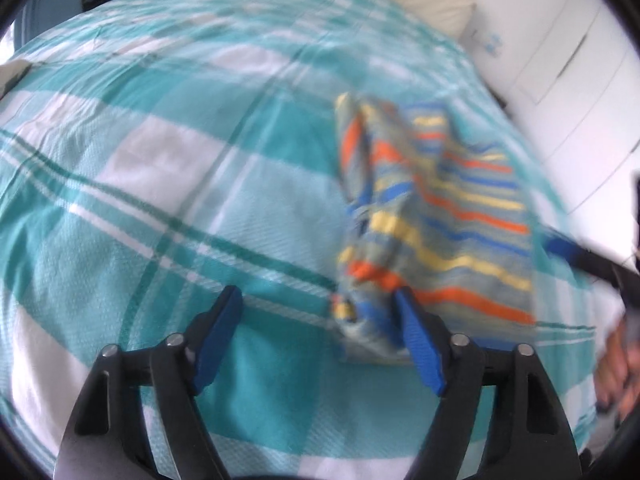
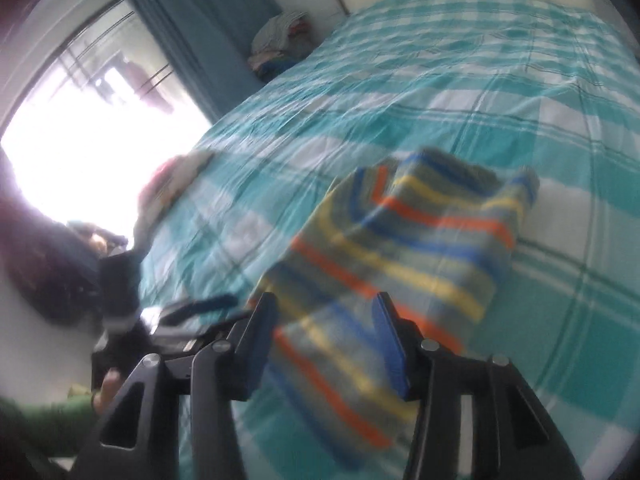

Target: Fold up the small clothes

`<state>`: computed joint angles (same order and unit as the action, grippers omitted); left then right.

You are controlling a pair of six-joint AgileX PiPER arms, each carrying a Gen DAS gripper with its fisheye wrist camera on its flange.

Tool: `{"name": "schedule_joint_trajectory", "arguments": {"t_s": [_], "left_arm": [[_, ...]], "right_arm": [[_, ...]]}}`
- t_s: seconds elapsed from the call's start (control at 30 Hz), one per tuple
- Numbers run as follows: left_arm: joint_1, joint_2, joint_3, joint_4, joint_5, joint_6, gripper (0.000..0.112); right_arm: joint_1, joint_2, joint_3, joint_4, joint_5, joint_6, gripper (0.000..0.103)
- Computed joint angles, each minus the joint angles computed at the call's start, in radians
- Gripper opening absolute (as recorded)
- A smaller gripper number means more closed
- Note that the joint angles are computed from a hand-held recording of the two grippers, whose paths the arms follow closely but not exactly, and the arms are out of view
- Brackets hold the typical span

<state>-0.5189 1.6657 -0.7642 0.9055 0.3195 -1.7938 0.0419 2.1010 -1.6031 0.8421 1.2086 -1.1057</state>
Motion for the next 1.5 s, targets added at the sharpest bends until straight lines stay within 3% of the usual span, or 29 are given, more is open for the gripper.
{"name": "schedule_joint_trajectory", "arguments": {"t_s": [0.07, 0.1, 0.17, 0.23, 0.3, 0.37, 0.4, 0.5, 0.67, 0.8, 0.97, 1.03, 1.1, 1.17, 1.27, 1.37, 1.5], "left_arm": [[-0.028, -0.002, 0.004, 0.024, 0.038, -0.029, 0.075], [-0.042, -0.011, 0.003, -0.001, 0.060, -0.002, 0.074], [-0.060, -0.053, 0.022, -0.065, 0.073, 0.073, 0.074], [-0.088, -0.115, 0.061, -0.076, 0.094, 0.080, 0.074], [-0.116, -0.182, 0.102, -0.051, 0.112, 0.048, 0.080], [-0.141, -0.233, 0.125, -0.009, 0.132, 0.001, 0.084], [-0.148, -0.247, 0.125, -0.005, 0.143, 0.000, 0.086], [-0.159, -0.272, 0.098, -0.044, 0.182, 0.055, 0.089], [-0.182, -0.290, 0.046, -0.068, 0.266, 0.128, 0.095], [-0.157, -0.281, 0.031, -0.087, 0.270, 0.179, 0.095], [-0.098, -0.236, 0.010, -0.118, 0.222, 0.247, 0.095], [-0.063, -0.199, -0.021, -0.163, 0.203, 0.332, 0.095], [0.012, -0.151, -0.072, -0.294, 0.153, 0.532, 0.095], [0.097, -0.078, -0.126, -0.438, 0.073, 0.732, 0.096], [0.198, 0.047, -0.226, -0.689, 0.024, 1.031, 0.096], [0.275, 0.148, -0.319, -0.951, 0.034, 1.331, 0.096], [0.315, 0.227, -0.394, -1.121, 0.038, 1.531, 0.096]], "right_arm": [[0.011, -0.039, 0.156, -0.100, -0.089, -0.024, 0.049], [0.028, -0.060, 0.237, -0.156, -0.172, -0.032, 0.049], [0.021, -0.171, 0.405, -0.147, -0.323, -0.128, 0.048], [0.013, -0.265, 0.500, -0.135, -0.421, -0.120, 0.048], [0.021, -0.387, 0.610, -0.116, -0.562, -0.113, 0.053], [0.052, -0.483, 0.699, -0.115, -0.702, -0.107, 0.071], [0.073, -0.521, 0.726, -0.136, -0.756, -0.075, 0.073], [0.116, -0.585, 0.762, -0.212, -0.827, 0.030, 0.075], [0.194, -0.620, 0.762, -0.500, -0.919, 0.348, 0.075], [0.215, -0.641, 0.775, -0.635, -0.942, 0.478, 0.075], [0.238, -0.617, 0.760, -0.737, -0.951, 0.584, 0.075], [0.226, -0.591, 0.747, -0.665, -0.957, 0.510, 0.075], [0.193, -0.544, 0.714, -0.470, -0.939, 0.328, 0.075], [0.127, -0.463, 0.621, -0.270, -0.833, 0.186, 0.075], [-0.002, -0.290, 0.437, -0.018, -0.631, 0.077, 0.075], [-0.075, -0.083, 0.195, 0.053, -0.422, 0.175, 0.075], [-0.072, 0.124, -0.054, 0.111, -0.274, 0.274, 0.075]]}}
